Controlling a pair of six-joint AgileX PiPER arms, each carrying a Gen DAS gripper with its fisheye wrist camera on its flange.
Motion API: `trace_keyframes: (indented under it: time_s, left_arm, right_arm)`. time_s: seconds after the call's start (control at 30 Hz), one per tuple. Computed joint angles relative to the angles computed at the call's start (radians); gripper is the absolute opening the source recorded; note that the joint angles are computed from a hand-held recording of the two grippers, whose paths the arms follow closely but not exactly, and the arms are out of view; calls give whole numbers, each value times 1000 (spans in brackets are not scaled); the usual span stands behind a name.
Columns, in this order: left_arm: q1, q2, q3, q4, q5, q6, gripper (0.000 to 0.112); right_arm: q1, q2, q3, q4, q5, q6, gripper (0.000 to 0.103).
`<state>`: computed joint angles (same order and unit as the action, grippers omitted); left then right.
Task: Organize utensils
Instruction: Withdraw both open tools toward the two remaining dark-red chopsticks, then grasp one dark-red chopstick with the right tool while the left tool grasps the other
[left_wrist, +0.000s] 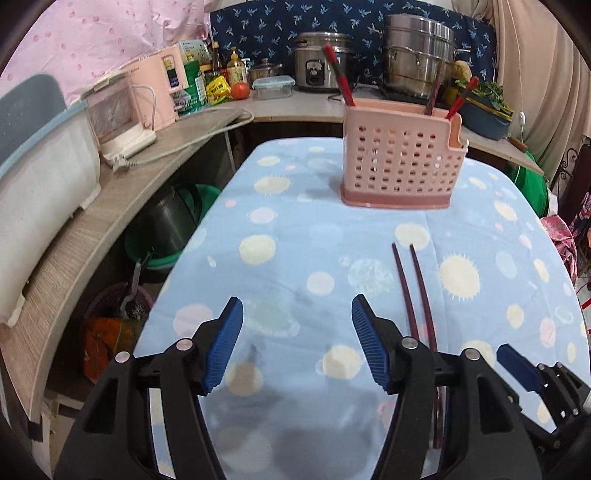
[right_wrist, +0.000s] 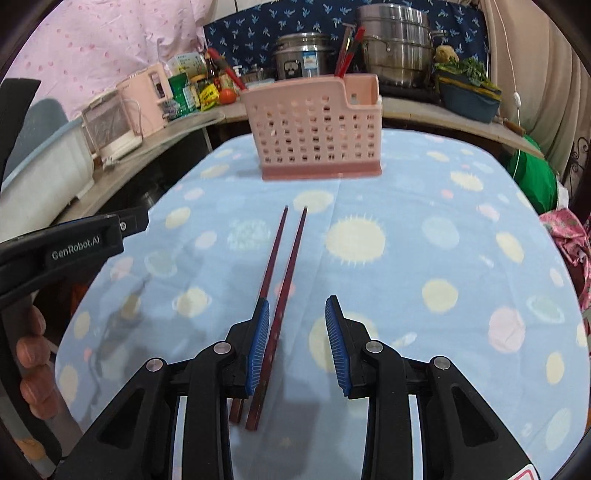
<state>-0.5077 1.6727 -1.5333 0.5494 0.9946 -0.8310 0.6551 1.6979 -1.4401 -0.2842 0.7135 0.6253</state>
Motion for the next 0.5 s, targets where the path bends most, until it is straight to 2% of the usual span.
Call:
trace_keyframes:
  time_s: [0.5]
  left_arm:
    - [-52,-42,171,-21,-43,-47,58]
  right_arm:
    - [61,-36,153,-9,-45,86,31]
